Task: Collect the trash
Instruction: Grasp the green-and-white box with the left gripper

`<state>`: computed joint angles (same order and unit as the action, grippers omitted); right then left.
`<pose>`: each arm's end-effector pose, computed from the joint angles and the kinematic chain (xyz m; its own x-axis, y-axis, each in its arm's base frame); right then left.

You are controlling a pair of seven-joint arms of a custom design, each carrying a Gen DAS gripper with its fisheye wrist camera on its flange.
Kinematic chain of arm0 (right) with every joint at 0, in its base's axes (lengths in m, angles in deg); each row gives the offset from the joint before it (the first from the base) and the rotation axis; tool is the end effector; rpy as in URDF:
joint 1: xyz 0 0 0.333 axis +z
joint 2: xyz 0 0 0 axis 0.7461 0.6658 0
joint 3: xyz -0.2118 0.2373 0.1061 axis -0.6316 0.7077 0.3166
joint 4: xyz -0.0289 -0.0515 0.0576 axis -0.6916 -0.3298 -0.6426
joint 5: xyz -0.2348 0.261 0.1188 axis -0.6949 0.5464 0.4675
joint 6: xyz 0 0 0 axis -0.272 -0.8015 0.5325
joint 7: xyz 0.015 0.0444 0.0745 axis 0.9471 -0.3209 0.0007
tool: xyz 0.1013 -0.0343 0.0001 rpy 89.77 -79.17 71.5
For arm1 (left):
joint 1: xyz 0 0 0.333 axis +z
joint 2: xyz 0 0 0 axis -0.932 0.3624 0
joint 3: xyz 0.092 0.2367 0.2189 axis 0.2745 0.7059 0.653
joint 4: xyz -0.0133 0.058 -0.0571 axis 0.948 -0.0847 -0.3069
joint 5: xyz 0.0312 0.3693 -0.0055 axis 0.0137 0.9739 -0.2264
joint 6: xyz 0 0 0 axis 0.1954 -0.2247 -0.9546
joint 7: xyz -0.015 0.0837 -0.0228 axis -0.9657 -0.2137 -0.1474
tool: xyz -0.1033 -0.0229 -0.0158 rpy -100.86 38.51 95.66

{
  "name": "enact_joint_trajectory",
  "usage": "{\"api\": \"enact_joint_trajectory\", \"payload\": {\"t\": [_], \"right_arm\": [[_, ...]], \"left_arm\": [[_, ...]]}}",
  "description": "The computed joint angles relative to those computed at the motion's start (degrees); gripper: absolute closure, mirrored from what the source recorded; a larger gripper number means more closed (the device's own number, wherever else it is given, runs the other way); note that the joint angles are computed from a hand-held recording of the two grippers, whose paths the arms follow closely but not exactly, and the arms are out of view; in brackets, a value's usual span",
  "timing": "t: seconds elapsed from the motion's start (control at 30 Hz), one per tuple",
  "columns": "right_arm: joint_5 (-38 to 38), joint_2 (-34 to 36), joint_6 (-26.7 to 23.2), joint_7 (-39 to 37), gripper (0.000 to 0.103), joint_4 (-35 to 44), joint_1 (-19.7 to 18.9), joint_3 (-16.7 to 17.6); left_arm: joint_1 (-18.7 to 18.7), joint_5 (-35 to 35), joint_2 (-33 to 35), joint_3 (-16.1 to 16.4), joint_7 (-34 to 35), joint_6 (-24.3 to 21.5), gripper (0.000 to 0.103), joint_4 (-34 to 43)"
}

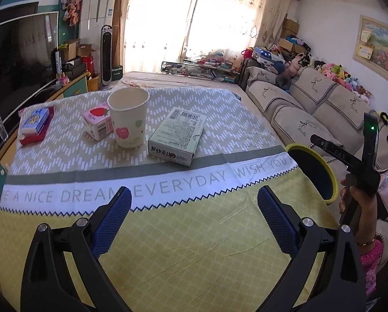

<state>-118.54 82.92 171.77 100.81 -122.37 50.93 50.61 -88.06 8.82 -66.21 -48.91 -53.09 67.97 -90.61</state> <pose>0.5099 0.1655 0.3973 0.3719 -0.9129 -0.1684 -0.5763 -0.0848 -0.8129 0.2881 -0.3049 0.4057 0.2411 -0.9589 0.1494 -0.6005 -0.2684 -0.7532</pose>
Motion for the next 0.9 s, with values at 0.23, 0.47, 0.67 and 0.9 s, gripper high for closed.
{"api": "enact_joint_trajectory", "payload": {"t": [0.23, 0.47, 0.67, 0.9], "right_arm": [[7.4, -0.4, -0.1, -6.7, 0.032, -1.3, 4.8, -0.9], [9.8, -0.1, -1.8, -8.9, 0.029, -0.8, 5.1, -0.3], [9.0, 0.1, -3.2, -8.6, 0.028, -0.3, 3.9, 1.1], [4.7, 0.8, -4.9, -5.2, 0.026, 1.0, 0.4, 3.9]], "left_arm": [[2.0, 2.9, 5.1, 3.5, 10.9, 0.9, 0.007, 5.3], [5.2, 6.3, 12.9, 8.6, 14.1, 9.5, 0.007, 10.4], [4.5, 8.2, 19.1, 10.7, 17.2, 9.1, 0.007, 15.8], [3.7, 7.2, 23.5, 13.3, 18.9, 9.3, 0.007, 18.8]]}}
